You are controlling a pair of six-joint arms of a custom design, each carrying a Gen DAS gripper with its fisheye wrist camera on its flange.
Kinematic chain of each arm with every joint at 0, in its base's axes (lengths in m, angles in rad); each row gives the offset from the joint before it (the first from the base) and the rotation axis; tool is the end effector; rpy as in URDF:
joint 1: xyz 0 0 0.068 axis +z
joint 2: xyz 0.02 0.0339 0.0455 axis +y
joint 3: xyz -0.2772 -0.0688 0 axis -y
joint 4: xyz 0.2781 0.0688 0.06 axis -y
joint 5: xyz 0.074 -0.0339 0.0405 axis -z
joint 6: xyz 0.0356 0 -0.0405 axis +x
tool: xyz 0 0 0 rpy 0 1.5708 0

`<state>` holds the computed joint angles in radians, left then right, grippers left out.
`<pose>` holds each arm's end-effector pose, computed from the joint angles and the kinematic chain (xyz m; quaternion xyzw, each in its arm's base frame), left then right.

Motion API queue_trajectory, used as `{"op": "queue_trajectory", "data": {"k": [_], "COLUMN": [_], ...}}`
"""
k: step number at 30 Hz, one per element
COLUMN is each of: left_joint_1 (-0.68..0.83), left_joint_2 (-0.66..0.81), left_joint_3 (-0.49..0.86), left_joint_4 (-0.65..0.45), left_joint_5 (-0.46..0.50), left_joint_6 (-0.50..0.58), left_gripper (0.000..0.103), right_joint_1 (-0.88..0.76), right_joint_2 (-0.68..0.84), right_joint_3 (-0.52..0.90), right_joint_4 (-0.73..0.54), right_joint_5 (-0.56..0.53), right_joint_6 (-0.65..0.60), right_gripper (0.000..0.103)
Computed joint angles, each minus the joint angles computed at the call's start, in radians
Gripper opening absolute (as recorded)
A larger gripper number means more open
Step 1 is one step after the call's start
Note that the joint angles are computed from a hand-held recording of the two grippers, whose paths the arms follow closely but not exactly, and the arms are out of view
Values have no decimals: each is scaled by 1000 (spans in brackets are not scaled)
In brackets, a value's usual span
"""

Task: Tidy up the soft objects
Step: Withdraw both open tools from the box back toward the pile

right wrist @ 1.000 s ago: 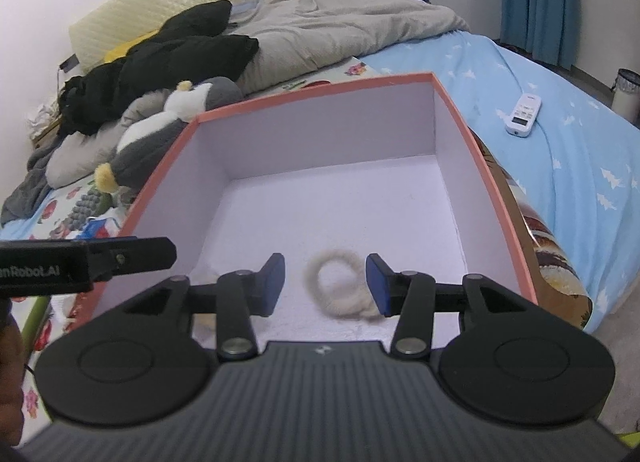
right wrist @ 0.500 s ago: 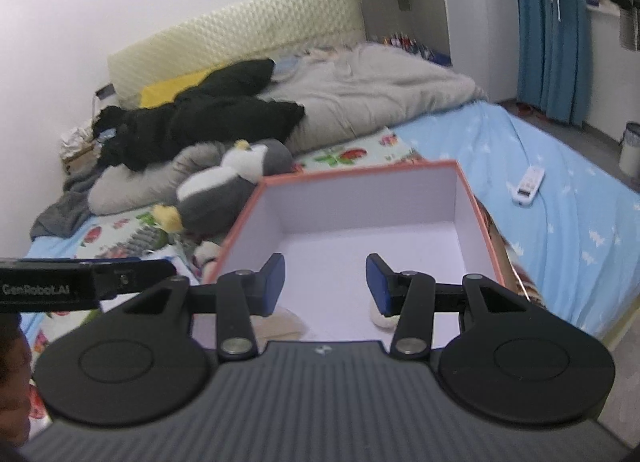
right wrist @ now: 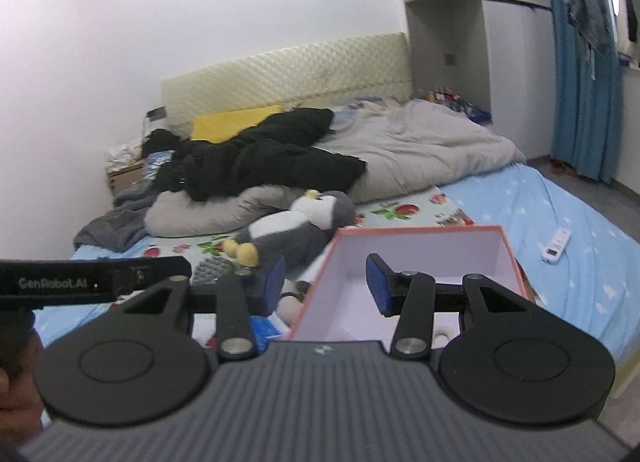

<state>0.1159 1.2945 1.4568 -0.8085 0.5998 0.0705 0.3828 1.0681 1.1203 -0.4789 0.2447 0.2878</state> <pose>0.2920 0.0138 0.4221 0.1123 0.8579 -0.2236 0.4489 0.2443 0.0891 0.3859 0.0264 0.8367 0.0799 0.5412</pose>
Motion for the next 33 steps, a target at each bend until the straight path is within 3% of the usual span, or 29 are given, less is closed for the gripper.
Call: {"op": "queue_trajectory", "data": {"k": [20, 33], "left_joint_1": [450, 527], "left_joint_2": [-190, -193], "left_joint_3": [-47, -147], "left_joint_4": [-294, -335], "left_joint_5": [160, 146], "left_joint_6": [198, 273], "left_gripper": [55, 55], "right_joint_1": [271, 344], "right_joint_2": [-16, 33], "right_joint_3": [-15, -37], "right_joint_4": [-20, -56], "right_joint_5": [30, 4], "right_joint_6": [27, 69], "right_gripper": [48, 48]}}
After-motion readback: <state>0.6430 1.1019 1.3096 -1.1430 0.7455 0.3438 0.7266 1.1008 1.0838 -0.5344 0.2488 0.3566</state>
